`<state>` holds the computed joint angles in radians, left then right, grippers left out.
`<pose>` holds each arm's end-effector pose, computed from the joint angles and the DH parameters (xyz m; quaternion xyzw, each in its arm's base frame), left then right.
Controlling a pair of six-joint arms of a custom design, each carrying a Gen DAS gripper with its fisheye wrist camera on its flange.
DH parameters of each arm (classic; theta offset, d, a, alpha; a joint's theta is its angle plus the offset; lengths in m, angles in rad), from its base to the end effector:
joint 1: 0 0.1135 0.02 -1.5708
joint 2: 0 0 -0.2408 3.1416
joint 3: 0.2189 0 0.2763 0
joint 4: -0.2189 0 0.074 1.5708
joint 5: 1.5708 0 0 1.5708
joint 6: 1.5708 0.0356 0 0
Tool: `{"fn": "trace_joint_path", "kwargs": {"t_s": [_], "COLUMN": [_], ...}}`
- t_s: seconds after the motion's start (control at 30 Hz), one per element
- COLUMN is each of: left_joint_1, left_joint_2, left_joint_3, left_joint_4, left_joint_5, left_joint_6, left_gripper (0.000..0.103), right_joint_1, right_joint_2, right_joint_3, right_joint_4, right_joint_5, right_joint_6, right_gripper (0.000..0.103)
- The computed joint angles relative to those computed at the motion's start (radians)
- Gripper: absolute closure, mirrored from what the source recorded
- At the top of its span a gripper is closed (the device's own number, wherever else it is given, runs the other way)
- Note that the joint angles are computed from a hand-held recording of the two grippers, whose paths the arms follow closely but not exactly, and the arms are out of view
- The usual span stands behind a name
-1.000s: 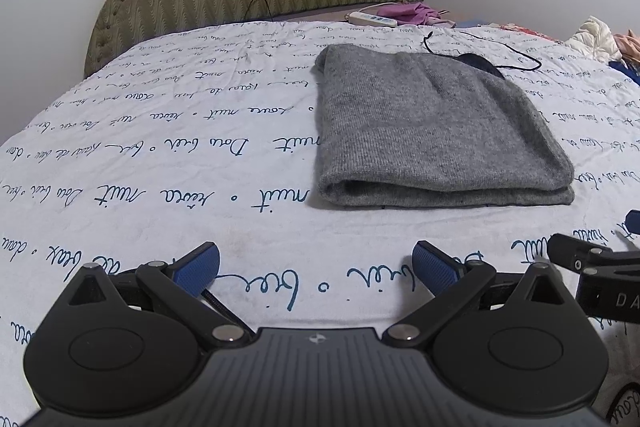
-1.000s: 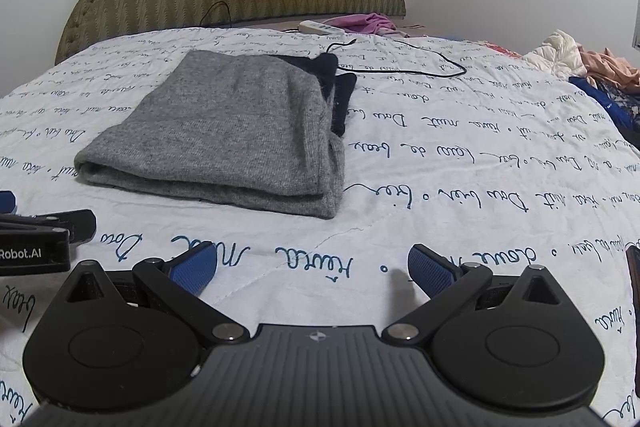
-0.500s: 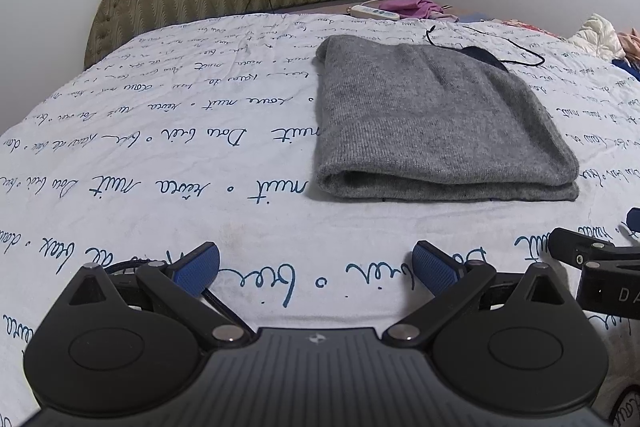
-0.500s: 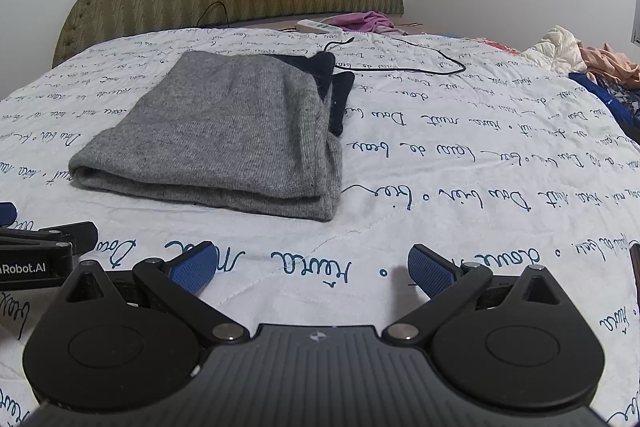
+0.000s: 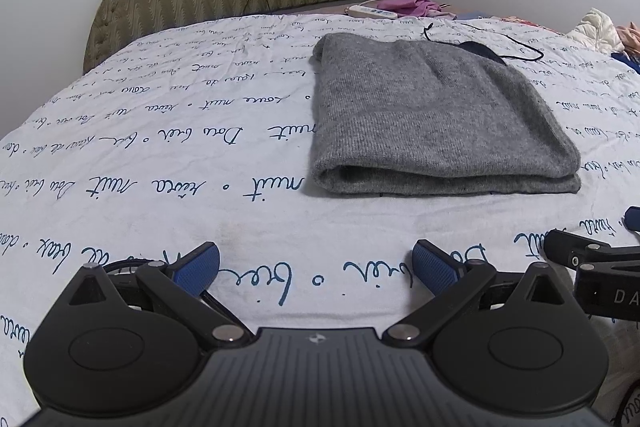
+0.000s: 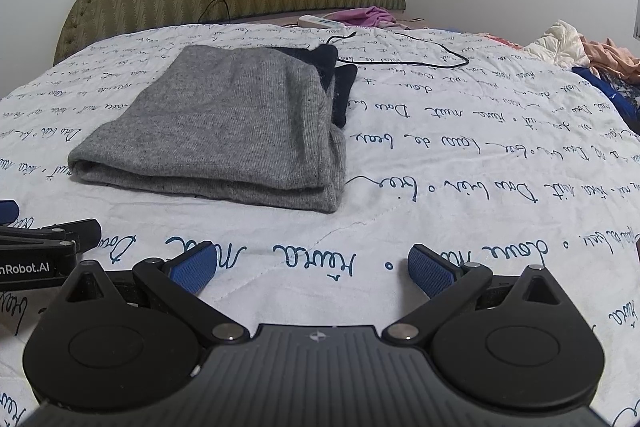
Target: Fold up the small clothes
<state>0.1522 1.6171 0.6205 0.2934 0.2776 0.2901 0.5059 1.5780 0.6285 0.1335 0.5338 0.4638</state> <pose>0.3085 0.0374 0.0902 0.1199 0.8925 -0.0312 0.4337 0.2705 0.1292 0.0937 0.0783 0.8986 -0.0513 0.4288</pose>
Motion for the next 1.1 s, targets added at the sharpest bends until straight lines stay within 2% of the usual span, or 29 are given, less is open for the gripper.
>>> {"fn": "trace_joint_path", "kwargs": {"t_s": [1.1], "left_joint_1": [0.001], "left_joint_2": [0.013], "left_joint_3": [-0.005], "left_joint_4": [0.018], "left_joint_5": [0.007], "left_joint_6": [-0.004], "left_gripper": [0.0], "right_joint_1": [0.002], "right_joint_2": [0.03], "right_joint_3": [0.007], "right_joint_4": [0.012], "right_joint_5": [0.006], "right_joint_6": [-0.004], "right_gripper": [0.0]}}
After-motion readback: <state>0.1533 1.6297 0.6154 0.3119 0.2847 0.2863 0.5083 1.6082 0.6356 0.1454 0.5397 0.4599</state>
